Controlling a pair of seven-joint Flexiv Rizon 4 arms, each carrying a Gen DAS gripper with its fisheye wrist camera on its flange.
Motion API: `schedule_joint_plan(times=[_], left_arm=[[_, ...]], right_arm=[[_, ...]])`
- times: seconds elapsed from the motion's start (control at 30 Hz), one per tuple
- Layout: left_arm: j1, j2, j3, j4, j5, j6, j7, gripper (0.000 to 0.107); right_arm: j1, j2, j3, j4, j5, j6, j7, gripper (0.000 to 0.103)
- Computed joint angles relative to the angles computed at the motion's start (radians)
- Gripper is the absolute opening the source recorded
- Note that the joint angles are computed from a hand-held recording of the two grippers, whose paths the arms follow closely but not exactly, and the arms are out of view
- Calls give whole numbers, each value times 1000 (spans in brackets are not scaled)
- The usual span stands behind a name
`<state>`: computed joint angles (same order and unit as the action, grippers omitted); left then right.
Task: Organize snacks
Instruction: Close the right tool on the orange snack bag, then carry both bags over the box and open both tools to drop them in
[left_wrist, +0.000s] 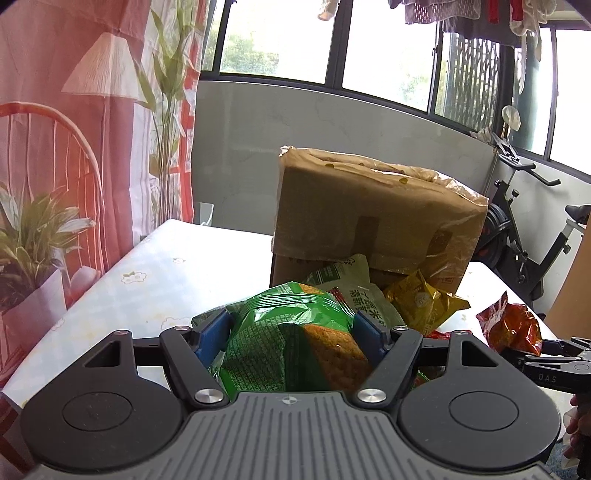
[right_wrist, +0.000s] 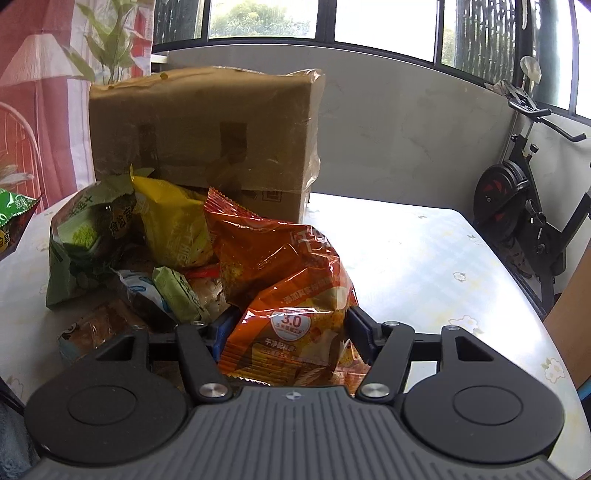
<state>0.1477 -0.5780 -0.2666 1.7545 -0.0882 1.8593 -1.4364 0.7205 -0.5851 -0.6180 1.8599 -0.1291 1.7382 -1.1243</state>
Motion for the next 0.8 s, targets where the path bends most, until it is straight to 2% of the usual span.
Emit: schedule_joint_plan(times=[0.17,0.27,0.37,0.43,0.53,0.67,0.73,0.8], left_arm=[[-4,-9,5,-44,10,18,11,76],[15,-21,-22,-87,33,25,27,76],[37,-41,-63,-151,58,17,51,76],[83,-61,-139,-199,89,-12,80,76],[99,-93,-198,-272,89,-51,127,76],[148,-151,-336,-371,56,-137,215,76],[137,-187,-363,-437,29,-169,259,76],[90,-230,-343,-535,10,-192,309,76]], right_arm=[[-7,19,1,-6,29,36,6,64],[-19,32,12,-21,38,48,-16,64],[-32,43,20,-48,47,55,-33,64],[-30,44,11,-68,49,60,-49,64],[-108,63,98,-122,25,51,-77,64],[-239,62,240,-235,-29,23,-90,64],[-330,50,349,-307,-63,-9,-90,64],[-418,21,457,-398,-100,-38,-96,64]])
